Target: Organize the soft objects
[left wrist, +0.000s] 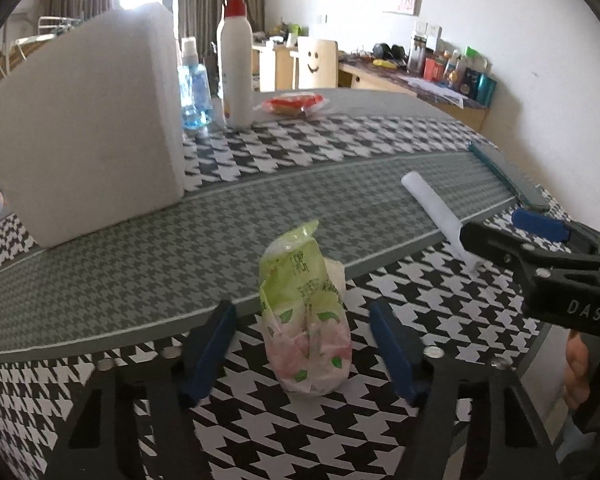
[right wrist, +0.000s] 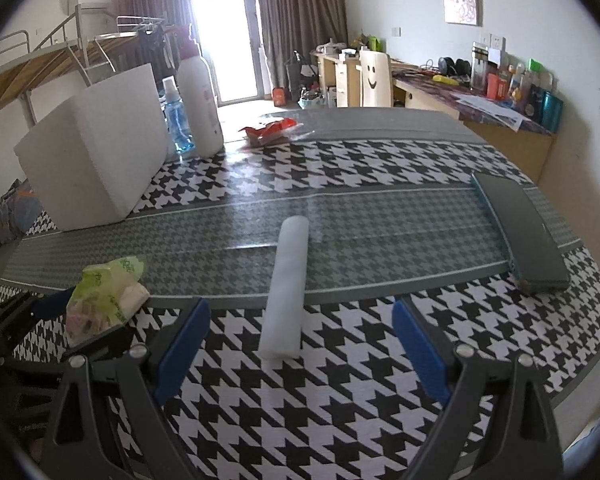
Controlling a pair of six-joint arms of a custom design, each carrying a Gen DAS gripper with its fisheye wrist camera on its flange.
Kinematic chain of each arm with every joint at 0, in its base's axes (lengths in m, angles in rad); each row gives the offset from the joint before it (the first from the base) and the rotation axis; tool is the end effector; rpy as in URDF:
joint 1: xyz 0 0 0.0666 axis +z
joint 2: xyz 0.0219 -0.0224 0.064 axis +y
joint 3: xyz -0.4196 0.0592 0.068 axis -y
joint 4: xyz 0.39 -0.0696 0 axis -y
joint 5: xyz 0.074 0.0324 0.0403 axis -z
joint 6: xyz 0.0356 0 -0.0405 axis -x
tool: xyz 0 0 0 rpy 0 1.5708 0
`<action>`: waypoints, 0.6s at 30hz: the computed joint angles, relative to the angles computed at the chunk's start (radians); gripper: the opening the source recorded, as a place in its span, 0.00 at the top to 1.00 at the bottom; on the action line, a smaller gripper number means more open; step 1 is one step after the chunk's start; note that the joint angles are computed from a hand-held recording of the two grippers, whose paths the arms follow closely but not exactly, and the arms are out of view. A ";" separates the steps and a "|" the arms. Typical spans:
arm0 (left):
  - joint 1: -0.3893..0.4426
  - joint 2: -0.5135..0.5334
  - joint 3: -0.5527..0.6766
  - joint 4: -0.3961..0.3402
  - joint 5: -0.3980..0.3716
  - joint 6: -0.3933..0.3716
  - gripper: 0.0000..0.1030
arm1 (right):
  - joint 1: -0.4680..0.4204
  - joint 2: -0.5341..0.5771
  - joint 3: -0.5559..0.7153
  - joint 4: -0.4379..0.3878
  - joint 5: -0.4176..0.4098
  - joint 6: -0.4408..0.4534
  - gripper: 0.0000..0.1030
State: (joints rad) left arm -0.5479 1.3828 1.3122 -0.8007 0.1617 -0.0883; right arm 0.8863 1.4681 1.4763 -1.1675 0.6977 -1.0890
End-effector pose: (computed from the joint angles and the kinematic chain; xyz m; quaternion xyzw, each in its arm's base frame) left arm 0.3975 -0.2498 0.4444 0.3192 0.8808 -0.1517 0.3153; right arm 0.3195 0.3547 0.4653 0.1626 0.9082 -0.0240 0.3850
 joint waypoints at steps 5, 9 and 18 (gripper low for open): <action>-0.006 -0.006 -0.003 0.002 -0.001 -0.016 0.54 | -0.003 -0.003 -0.007 0.017 -0.007 0.009 0.08; -0.013 -0.011 -0.009 0.007 -0.002 -0.027 0.65 | -0.007 0.003 -0.004 0.015 -0.015 0.006 0.08; -0.012 -0.021 -0.017 0.013 0.051 -0.046 0.68 | -0.015 0.022 0.014 0.002 -0.028 0.017 0.08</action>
